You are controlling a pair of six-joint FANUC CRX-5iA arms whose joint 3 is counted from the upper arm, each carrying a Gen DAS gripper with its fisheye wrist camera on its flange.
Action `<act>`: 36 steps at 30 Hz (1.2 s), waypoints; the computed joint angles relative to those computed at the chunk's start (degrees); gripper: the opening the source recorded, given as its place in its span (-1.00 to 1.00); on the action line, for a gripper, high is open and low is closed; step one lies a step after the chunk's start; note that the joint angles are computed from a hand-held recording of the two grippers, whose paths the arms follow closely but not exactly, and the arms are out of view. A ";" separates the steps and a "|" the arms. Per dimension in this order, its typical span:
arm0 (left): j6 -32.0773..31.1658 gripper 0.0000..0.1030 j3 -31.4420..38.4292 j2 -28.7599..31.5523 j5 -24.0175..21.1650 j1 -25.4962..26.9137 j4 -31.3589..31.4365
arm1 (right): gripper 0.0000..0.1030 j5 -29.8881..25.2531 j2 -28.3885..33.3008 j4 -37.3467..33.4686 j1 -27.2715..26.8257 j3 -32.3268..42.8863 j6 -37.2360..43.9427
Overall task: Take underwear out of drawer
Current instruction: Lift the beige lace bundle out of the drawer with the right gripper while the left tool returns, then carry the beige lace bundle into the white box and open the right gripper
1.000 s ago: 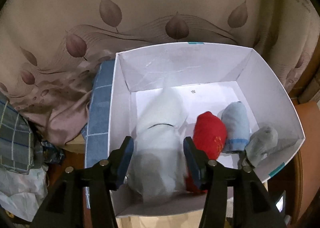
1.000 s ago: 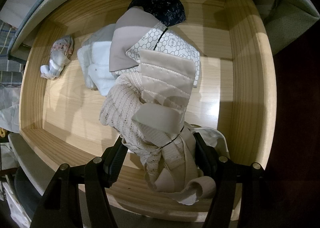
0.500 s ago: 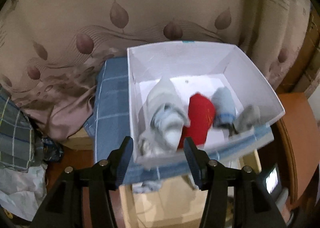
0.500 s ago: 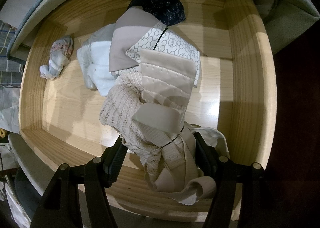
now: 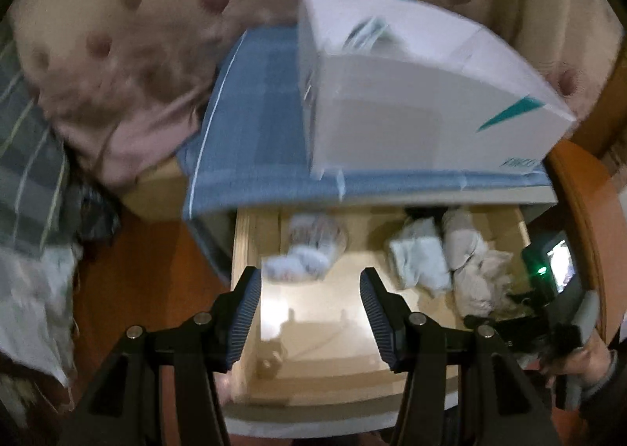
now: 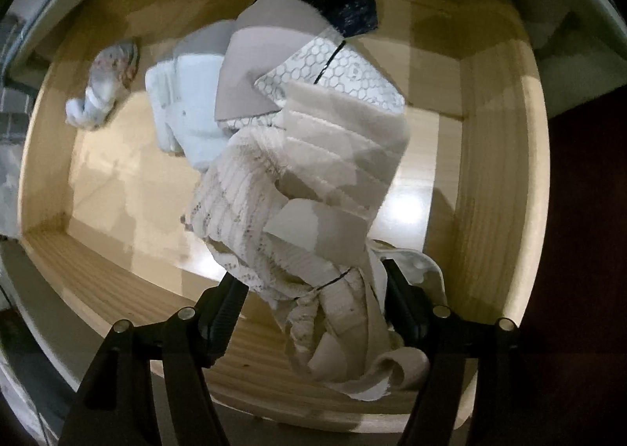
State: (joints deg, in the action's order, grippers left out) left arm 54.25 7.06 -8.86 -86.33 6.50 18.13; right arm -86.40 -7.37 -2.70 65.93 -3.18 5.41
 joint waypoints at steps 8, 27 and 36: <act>7.56 0.04 -8.57 -3.77 4.21 0.67 -3.52 | 0.28 -4.84 4.83 -1.82 -2.36 4.64 5.51; 14.91 0.04 -14.11 -7.97 12.08 1.36 -5.78 | 0.03 -7.55 6.43 8.40 5.67 7.12 -0.85; 14.71 0.04 -14.39 -8.63 13.46 0.76 -6.90 | 0.02 -8.57 5.12 20.14 12.99 7.49 -8.67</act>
